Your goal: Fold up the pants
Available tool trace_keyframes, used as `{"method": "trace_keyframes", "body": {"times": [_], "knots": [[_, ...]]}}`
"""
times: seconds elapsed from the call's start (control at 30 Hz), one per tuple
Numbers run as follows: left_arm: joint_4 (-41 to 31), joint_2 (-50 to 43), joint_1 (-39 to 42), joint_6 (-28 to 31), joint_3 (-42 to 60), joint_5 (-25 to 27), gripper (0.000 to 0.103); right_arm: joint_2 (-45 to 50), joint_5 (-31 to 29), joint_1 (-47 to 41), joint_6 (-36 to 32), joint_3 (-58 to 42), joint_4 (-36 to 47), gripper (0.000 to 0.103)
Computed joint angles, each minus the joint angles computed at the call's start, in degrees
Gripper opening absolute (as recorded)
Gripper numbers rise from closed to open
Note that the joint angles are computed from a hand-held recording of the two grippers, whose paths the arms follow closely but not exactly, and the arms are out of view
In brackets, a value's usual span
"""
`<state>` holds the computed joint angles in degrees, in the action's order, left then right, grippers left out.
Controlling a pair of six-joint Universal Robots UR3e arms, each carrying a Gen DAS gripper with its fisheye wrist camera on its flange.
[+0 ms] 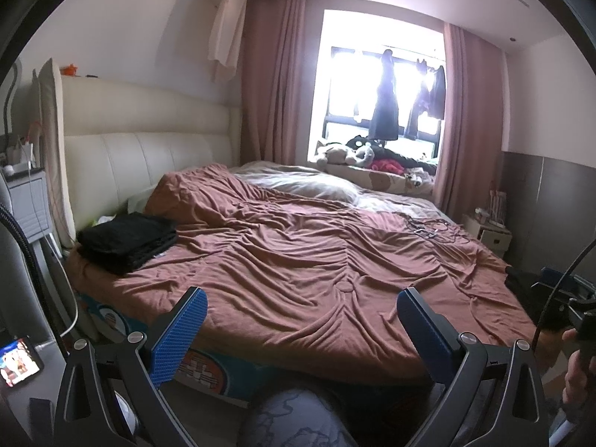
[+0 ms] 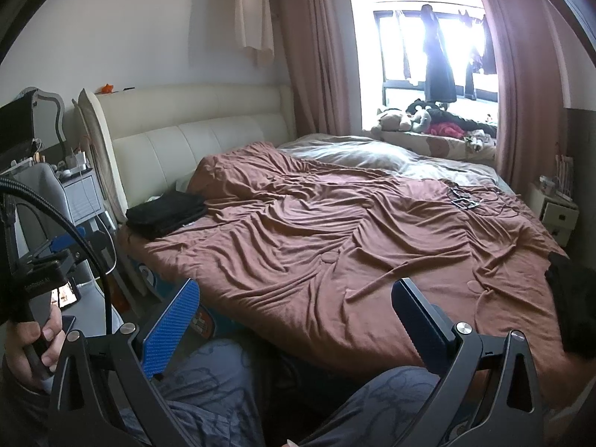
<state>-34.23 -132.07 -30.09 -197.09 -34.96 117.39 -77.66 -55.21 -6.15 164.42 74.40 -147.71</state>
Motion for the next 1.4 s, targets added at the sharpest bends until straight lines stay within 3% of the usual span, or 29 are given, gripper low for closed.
{"method": "trace_keyframes", "body": {"times": [1.4], "knots": [[1.4, 3.1, 0.9, -0.8, -4.8, -2.2, 0.103, 0.0, -0.7, 0.8, -1.1, -2.6, 4.4, 0.103]]}}
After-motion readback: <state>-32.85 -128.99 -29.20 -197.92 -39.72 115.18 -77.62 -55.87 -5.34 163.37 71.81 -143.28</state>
